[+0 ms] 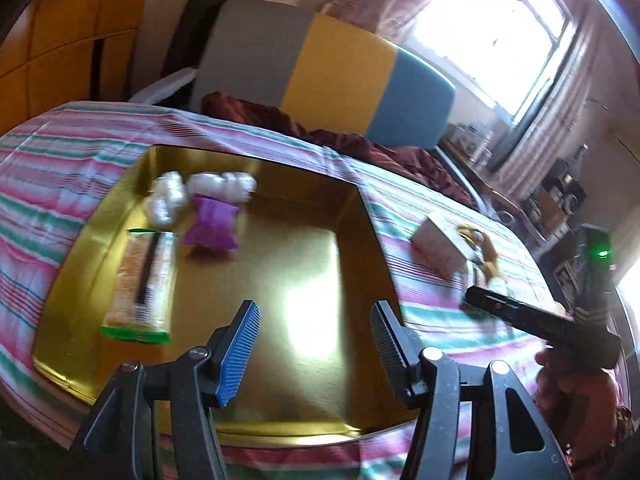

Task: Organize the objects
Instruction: 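Move both tools back from the tray to the remaining items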

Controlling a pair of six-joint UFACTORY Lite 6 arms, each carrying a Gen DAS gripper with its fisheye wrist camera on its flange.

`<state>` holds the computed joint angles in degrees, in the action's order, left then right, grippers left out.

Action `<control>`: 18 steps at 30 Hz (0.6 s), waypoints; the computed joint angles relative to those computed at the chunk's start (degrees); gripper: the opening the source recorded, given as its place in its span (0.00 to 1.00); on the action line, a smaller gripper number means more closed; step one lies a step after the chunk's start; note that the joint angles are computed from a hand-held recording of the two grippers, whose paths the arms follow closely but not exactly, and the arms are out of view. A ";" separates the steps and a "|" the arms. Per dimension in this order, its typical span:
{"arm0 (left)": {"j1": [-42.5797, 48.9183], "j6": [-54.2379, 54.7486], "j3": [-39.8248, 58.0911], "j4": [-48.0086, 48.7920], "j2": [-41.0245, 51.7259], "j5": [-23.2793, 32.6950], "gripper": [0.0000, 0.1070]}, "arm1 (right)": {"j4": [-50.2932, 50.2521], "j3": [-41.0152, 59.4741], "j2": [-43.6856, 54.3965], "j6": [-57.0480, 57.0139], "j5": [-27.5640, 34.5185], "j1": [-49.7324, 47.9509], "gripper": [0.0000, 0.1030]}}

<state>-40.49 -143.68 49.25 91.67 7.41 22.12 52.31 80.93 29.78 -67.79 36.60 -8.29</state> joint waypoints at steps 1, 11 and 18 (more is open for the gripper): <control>-0.70 0.47 0.86 0.15 0.49 -0.24 0.55 | -0.43 0.24 0.51 -0.17 -0.09 -1.35 0.66; -5.93 15.26 14.51 -10.07 10.86 -2.65 0.58 | -7.42 12.78 11.93 4.27 0.56 -15.65 0.66; -9.04 35.52 27.40 -26.26 20.32 -3.23 0.58 | -12.58 31.53 23.57 12.25 3.03 -21.61 0.67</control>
<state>-49.53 -108.16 76.65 65.41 27.73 18.90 39.73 112.46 53.35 -55.54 39.63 -29.91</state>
